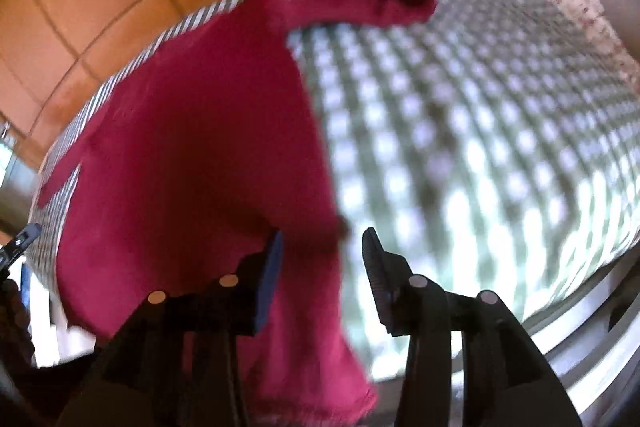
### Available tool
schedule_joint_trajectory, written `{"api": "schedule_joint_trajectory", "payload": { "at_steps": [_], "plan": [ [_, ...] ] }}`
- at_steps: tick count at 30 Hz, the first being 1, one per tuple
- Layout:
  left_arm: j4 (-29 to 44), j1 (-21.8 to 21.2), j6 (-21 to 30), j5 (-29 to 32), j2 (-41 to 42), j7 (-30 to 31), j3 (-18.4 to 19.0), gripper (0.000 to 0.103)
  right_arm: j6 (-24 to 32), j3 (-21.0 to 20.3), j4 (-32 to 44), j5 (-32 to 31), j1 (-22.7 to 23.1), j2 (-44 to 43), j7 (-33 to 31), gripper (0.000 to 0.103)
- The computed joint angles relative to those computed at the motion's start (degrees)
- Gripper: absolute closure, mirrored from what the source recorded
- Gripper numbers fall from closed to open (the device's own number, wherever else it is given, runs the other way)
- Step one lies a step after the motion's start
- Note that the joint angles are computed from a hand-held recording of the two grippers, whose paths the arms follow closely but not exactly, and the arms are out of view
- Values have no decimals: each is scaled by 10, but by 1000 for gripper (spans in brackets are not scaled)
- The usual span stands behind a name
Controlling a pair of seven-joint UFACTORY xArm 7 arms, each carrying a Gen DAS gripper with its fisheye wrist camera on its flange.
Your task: Fold small clothes
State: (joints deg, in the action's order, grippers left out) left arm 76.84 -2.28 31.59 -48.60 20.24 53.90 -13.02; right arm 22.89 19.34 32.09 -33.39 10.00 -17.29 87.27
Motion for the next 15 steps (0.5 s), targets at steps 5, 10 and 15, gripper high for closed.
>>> {"api": "schedule_joint_trajectory", "payload": {
  "at_steps": [5,10,15],
  "plan": [
    [127,-56,-23,62,111,-84,-19,38,86,5,81,-124,-53,42,47,50],
    [238,-107,-16,179,211,-173,-4,38,172,-36,205,-227,-61,150,6,44],
    [259,-70,-26,189,261,-166,-58,32,225,-95,340,-222,-55,284,-105,37]
  ]
}}
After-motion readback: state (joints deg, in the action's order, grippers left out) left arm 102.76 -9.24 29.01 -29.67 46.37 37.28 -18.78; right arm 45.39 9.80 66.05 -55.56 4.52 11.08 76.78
